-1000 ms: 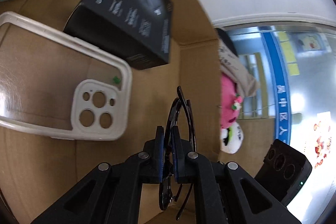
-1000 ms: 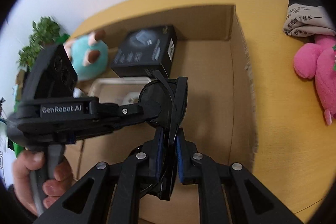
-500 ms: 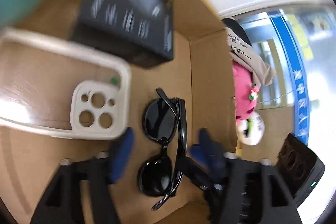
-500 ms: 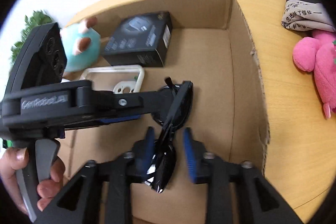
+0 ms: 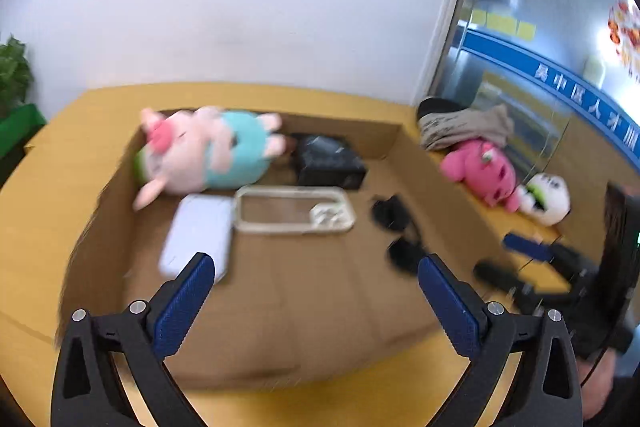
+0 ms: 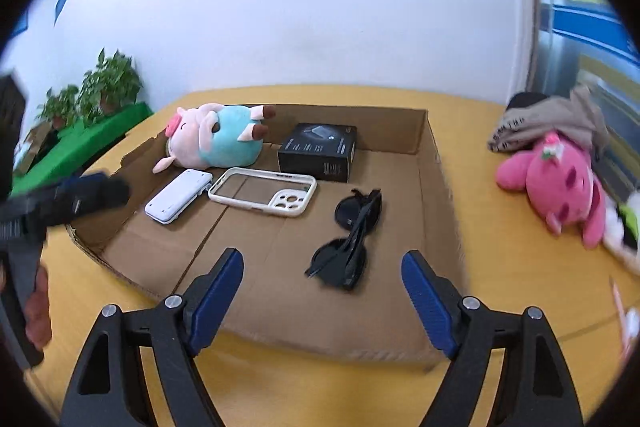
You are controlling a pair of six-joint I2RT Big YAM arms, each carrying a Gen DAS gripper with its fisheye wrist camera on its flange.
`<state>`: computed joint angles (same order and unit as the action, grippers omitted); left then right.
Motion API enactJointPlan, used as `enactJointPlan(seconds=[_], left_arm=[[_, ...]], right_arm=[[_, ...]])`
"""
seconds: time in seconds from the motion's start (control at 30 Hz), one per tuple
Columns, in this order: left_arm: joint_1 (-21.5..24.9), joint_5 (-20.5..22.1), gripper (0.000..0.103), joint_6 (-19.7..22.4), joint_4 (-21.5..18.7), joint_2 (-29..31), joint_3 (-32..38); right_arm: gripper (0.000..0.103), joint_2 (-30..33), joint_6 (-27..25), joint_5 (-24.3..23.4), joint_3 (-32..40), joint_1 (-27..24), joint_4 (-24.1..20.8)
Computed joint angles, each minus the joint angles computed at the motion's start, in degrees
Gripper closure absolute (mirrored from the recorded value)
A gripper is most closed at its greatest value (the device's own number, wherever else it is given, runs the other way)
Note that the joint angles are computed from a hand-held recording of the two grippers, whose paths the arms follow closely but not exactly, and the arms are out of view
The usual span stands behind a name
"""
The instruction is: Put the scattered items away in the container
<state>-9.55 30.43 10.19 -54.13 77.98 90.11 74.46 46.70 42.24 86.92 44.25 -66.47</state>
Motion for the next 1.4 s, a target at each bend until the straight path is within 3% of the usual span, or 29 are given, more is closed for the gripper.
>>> enactJointPlan(seconds=[0.07, 0.17, 0.23, 0.37, 0.4, 0.53, 0.63, 1.4], left_arm=[[1.47, -0.76, 0.000, -0.34, 5.54, -2.12, -5.05], [1.12, -5.94, 0.000, -0.35, 8.94, -2.37, -8.26], [0.84, -8.16, 0.000, -1.78, 14.02, -3.37, -11.21], [-0.87, -13.14, 0.000, 0.06, 22.40, -5.61, -16.39], [-0.58, -12.46, 0.000, -0.15, 23.70, -6.03, -17.21], [-0.52, -12.44, 0.000, -0.48, 23.66, -6.00, -17.11], [-0.56, -12.53, 0.000, -0.55, 23.61, -5.91, -17.02], [-0.61, -12.59, 0.000, -0.66, 23.78, -6.00, -17.19]], right_arm=[[0.021, 0.14, 0.97, 2.17, -1.38, 0.70, 1.59], [0.021, 0.59, 4.69, 3.23, -2.65, 1.03, 1.01], [0.020, 0.49, 6.16, 3.11, -4.50, 0.94, 2.73], [0.016, 1.29, 4.26, 8.17, -5.41, 2.81, 3.98], [0.015, 1.23, 4.21, 8.41, -5.60, 2.83, 4.32], [0.015, 0.64, 1.03, 7.62, -6.77, 2.30, 7.38], [0.013, 0.38, -0.19, 10.07, -8.26, 2.77, 10.26], [0.011, 0.83, 0.54, 10.52, -7.70, 2.74, 9.56]])
